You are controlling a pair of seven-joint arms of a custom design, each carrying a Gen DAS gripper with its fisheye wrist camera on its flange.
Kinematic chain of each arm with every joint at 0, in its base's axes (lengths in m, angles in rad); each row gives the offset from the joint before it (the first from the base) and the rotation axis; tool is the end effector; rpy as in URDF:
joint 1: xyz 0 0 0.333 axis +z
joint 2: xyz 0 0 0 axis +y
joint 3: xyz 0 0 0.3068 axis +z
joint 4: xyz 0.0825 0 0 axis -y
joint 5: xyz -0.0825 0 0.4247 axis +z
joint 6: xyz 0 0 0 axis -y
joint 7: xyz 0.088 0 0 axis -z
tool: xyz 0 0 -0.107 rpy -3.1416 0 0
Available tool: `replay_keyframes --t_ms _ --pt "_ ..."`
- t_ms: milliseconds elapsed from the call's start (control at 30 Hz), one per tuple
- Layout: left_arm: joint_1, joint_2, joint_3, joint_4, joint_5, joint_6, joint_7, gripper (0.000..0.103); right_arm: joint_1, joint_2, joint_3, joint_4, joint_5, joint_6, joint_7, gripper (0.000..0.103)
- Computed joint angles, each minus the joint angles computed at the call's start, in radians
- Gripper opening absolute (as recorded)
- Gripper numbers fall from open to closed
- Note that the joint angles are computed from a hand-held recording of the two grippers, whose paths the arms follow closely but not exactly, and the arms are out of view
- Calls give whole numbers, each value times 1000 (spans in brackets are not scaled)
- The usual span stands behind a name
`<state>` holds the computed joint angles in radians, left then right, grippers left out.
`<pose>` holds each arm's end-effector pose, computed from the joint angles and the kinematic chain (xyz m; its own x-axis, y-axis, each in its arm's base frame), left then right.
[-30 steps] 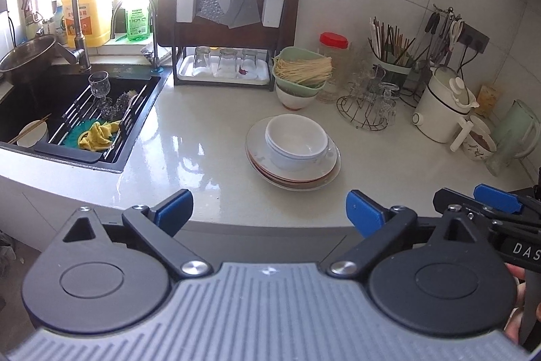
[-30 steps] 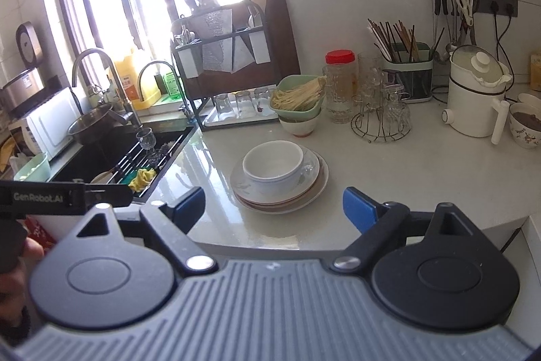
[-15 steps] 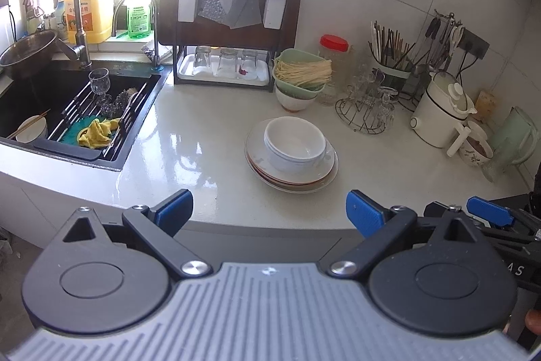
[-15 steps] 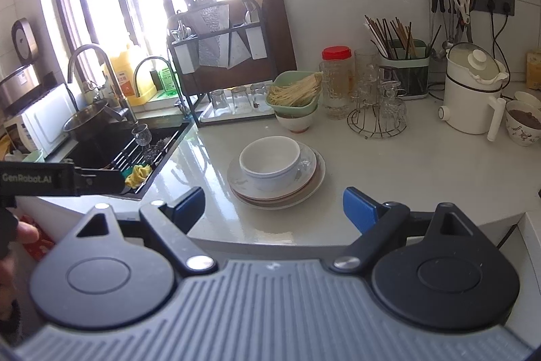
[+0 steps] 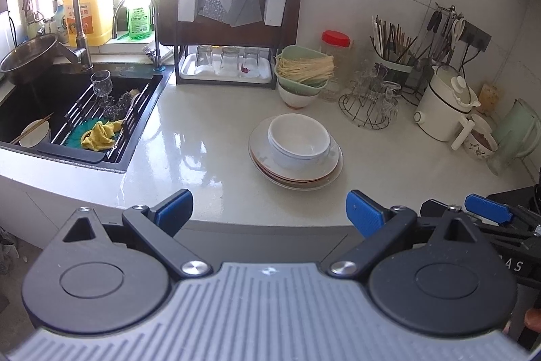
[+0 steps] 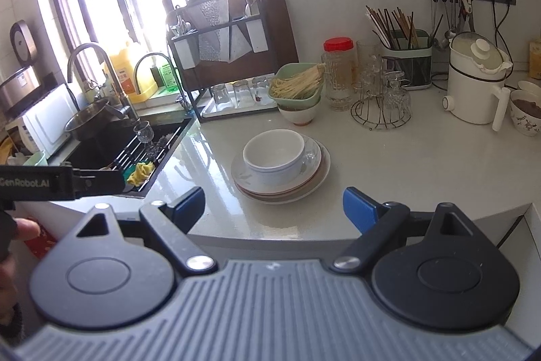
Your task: Organize plates and bowls
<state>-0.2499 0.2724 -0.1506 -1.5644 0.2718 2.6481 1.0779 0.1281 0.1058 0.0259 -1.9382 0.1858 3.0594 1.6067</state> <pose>0.6753 -0.2792 0.5657 -0.1284 -0.9818 0.1396 -0.6884 -0.0131 -0.7252 0.6612 0.0873 0.5264 0.0479 -0.9792 -0.1970 -0.5439 0.1398 -0.8274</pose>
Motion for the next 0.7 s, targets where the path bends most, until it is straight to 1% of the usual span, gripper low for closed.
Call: replay_keyframes --t_ms 167,300,400,467,533,633,700 --pt "-3 5 5 2 12 -1 -10 99 14 -8 -17 -10 -57 4 50 90" --pt "3 2 3 -7 -1 8 -10 99 21 -8 -32 -12 -104 13 100 90" --pt "-1 3 9 -7 13 1 -23 99 9 -1 -18 -5 -85 14 88 90" --pt "1 3 6 -3 9 -7 -23 99 15 0 -26 -4 -106 13 105 90" --pt "3 1 5 -5 6 -4 -25 99 -9 0 7 -4 -42 14 36 90" --pt "3 3 5 0 7 -14 -24 99 0 3 -3 0 -51 10 38 90" --pt "2 7 7 6 12 -18 -25 99 -10 4 11 1 -14 11 6 90"
